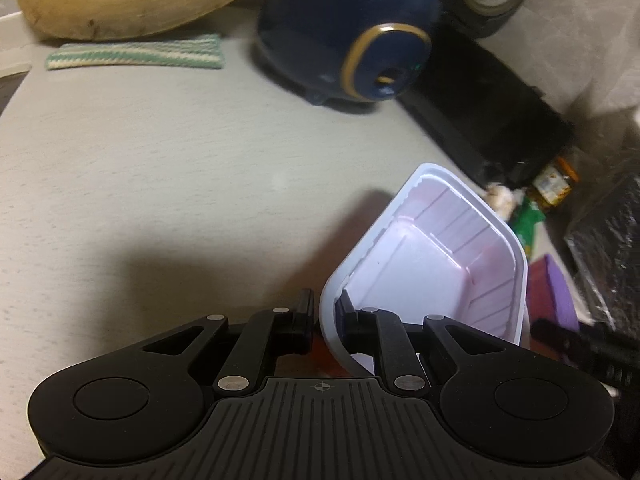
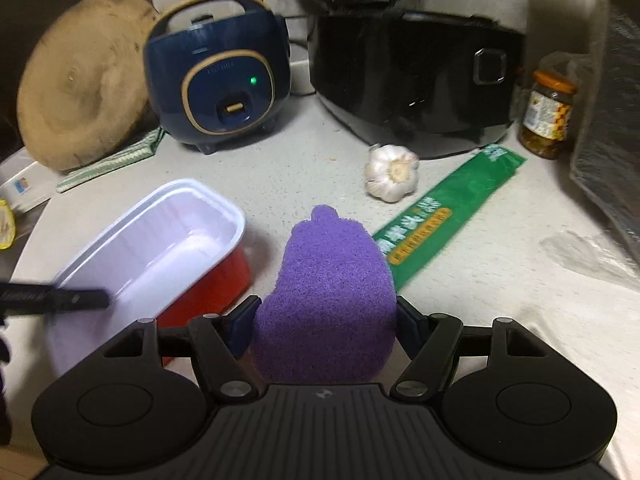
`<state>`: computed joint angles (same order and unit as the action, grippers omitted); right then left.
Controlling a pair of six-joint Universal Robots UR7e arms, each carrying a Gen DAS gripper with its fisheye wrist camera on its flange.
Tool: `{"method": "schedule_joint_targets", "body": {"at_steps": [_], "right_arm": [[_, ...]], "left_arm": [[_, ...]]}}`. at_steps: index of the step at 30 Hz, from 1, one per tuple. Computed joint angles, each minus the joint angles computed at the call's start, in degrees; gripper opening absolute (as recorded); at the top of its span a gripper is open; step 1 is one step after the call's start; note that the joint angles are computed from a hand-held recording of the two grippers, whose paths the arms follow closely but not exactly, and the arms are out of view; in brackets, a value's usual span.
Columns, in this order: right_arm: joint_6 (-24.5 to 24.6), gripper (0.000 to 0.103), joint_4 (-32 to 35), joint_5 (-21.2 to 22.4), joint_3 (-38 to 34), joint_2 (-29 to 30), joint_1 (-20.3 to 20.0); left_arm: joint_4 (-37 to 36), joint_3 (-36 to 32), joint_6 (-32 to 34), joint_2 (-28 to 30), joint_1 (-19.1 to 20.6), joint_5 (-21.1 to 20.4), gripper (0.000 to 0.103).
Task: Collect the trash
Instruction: 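Grasp the purple-orange sponge with the right tool, then carry the tray and sponge down over the green-lined bin with both tools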
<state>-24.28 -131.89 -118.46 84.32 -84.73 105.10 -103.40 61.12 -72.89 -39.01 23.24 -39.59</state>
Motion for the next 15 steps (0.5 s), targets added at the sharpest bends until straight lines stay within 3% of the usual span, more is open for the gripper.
{"method": "schedule_joint_targets", "body": {"at_steps": [5,15], "right_arm": [[1.7,0.070,3.5,-1.2,2.1,-6.1,-1.5],[5.2,0.070,11.2,-1.9,9.9,-19.2,-8.9]], "left_arm": [[-5.8,-4.9,9.1,4.4,-0.8,-2.7,0.014],[1.1,-24.0,18.5,18.0,-3.0,-11.2,0.015]]}}
